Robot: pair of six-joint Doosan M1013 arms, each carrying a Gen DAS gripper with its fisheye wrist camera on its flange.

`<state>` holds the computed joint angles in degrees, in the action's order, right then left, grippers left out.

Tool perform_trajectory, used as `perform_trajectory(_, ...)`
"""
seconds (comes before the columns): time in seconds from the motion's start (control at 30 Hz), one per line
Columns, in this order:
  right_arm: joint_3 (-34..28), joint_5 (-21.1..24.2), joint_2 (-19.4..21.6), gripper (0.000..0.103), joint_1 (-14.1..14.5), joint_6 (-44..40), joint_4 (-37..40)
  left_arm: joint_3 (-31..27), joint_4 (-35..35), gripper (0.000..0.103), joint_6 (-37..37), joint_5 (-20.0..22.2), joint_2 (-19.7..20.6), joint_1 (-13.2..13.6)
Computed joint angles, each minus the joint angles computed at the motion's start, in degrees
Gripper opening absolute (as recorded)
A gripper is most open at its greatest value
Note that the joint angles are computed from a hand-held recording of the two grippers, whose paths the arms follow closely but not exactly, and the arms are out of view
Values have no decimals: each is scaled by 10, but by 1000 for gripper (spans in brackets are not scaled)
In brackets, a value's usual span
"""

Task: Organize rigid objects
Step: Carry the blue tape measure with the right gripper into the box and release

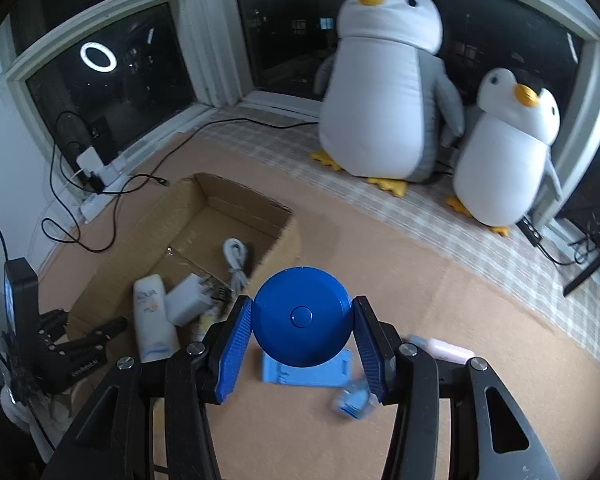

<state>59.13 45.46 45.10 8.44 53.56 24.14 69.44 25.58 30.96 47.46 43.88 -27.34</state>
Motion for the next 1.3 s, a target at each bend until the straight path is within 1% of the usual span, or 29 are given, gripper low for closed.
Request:
perform_trajectory(0.2,-19,19,12,46,14,-18,30,0,1,39,-1,-1,0,0)
perform_trajectory(0.5,-41,43,29,46,31,-22,47,-1,0,39,-1,-1,0,0)
perform_trajectory(0.73,-55,56,42,46,43,-16,34,1,1,39,-2,-1,0,0)
perform_trajectory(1.13,-66,62,56,47,55,-9,8,-2,0,39,-3,-2,1,0)
perform_trajectory(1.17,-66,63,56,50,56,-9,6,-1,1,39,-3,-2,1,0)
perform_trajectory(1.2,-66,62,56,56,57,-11,4,-3,1,39,-3,-1,2,-1)
perform_trajectory(1.27,-60,55,53,63,57,-14,7,-1,0,39,-3,-2,1,0)
perform_trajectory(1.3,-58,51,52,64,57,-15,7,-3,0,39,-3,-2,2,0)
